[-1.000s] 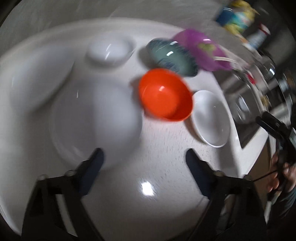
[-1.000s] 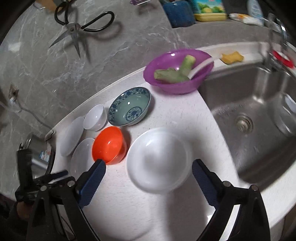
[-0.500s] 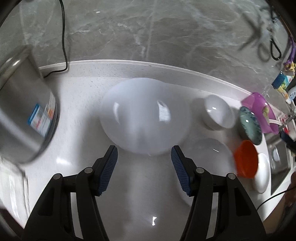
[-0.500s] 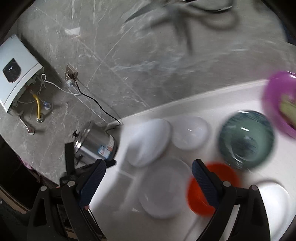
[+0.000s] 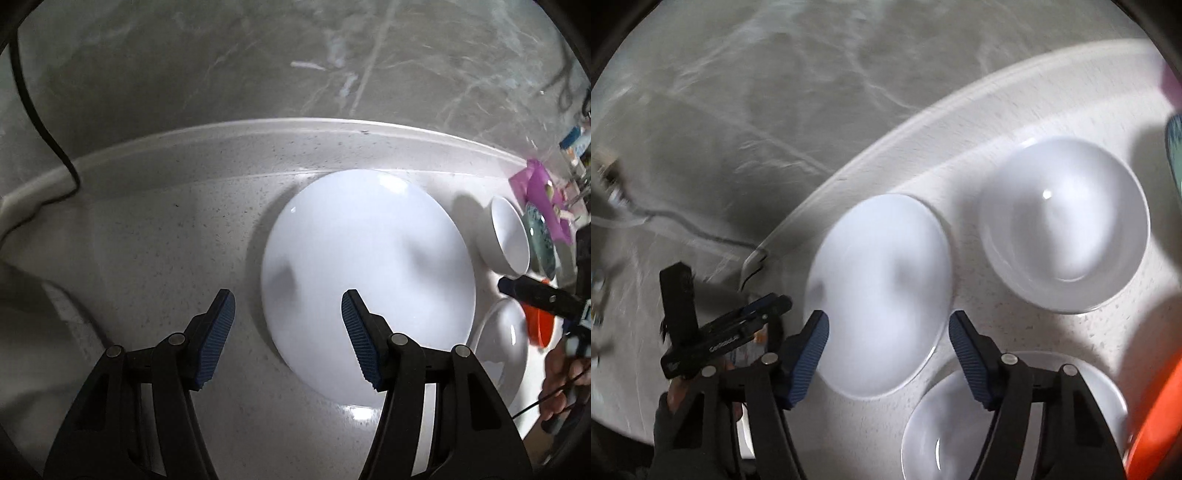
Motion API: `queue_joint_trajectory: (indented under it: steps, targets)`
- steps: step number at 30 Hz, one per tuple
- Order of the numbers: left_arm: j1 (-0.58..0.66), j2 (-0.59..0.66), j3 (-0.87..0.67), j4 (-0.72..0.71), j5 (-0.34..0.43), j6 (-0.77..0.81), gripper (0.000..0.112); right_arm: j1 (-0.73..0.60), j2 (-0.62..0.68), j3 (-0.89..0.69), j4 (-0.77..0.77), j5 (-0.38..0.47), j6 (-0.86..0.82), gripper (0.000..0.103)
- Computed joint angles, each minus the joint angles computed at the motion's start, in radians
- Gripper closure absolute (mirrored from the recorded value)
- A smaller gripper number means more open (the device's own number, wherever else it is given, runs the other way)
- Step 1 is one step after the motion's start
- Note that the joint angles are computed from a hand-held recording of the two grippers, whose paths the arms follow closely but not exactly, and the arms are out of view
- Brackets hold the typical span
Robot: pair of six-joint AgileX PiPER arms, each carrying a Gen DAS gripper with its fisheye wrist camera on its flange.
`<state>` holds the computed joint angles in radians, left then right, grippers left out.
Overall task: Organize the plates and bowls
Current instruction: 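Move the left tool and right tool to the rim of the large white plate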
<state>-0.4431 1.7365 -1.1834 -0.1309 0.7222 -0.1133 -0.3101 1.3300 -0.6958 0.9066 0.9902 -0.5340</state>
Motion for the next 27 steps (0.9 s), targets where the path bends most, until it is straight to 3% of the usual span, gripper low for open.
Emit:
queue_joint_trajectory:
  steps: [4,6,11,17,22,27]
  targets:
    - [0.058,0.064,-0.019,-0.136,-0.009,0.145,0.057,0.050,0.054,-0.013,-0.042,-0.055,0.050,0.037]
    - [0.071,0.101,-0.037,-0.194,0.004,0.204,0.069,0.064,0.096,-0.037,-0.057,-0.064,0.076,0.040]
    - [0.048,0.144,-0.076,-0.173,0.005,0.149,0.073,0.112,0.148,-0.059,-0.118,-0.092,0.144,0.045]
    - [0.039,0.189,-0.117,-0.040,0.002,0.044,0.073,0.130,0.188,-0.089,-0.161,-0.114,0.211,0.051]
    - [0.063,0.249,-0.180,-0.064,0.032,0.078,0.073,0.165,0.200,-0.121,-0.269,-0.129,0.341,0.056]
    - [0.082,0.323,-0.264,-0.125,0.083,0.158,0.073,0.150,0.194,-0.125,-0.288,-0.119,0.349,0.056]
